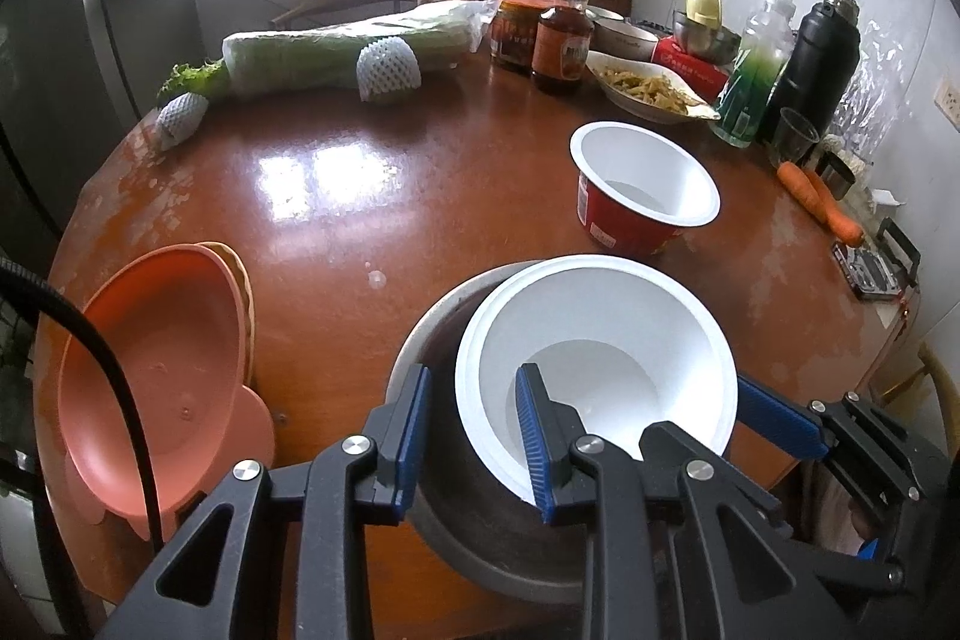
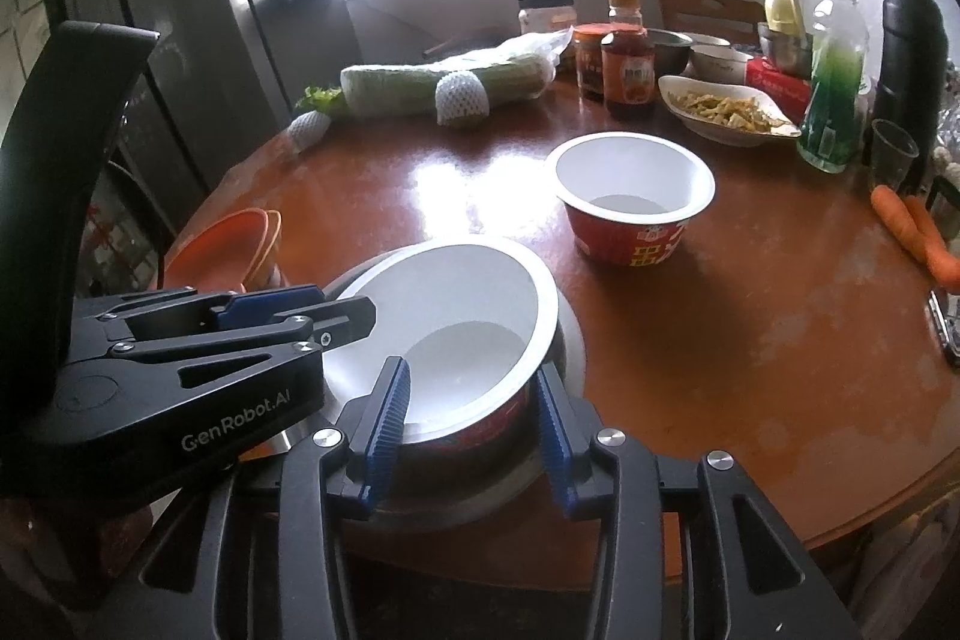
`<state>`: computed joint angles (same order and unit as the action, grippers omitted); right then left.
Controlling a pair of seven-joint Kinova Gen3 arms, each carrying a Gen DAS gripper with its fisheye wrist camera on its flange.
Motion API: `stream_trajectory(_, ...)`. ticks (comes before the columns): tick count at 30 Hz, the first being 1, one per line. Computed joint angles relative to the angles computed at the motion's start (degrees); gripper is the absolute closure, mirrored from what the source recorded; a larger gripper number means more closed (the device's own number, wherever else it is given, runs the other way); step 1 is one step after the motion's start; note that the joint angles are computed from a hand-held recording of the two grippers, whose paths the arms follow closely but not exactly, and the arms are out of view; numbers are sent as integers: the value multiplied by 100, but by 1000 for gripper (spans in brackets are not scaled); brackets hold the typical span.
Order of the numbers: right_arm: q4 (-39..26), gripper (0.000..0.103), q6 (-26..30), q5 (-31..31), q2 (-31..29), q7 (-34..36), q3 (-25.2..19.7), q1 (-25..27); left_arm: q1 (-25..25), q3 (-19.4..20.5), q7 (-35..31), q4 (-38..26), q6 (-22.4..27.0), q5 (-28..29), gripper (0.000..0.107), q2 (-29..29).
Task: Organize plates and bowls
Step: 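Lower the white bowl into the silver bowl and open both grippers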
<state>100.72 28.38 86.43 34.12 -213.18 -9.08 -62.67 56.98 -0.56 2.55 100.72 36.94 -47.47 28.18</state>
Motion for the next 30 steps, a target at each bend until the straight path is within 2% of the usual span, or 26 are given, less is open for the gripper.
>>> stream_trajectory(6, 67, 54, 50, 182, -38, -206, -53, 40, 35, 3, 72, 3, 58, -68, 78, -42)
stream_trajectory(20, 237, 52, 353, 584, -135, -618, -359, 204, 92, 132, 307, -19, 326, -308, 78, -131)
stream_trajectory(30, 502, 48, 651, 1065, -257, -1170, -646, 412, 119, 257, 331, -150, 551, -480, 78, -137)
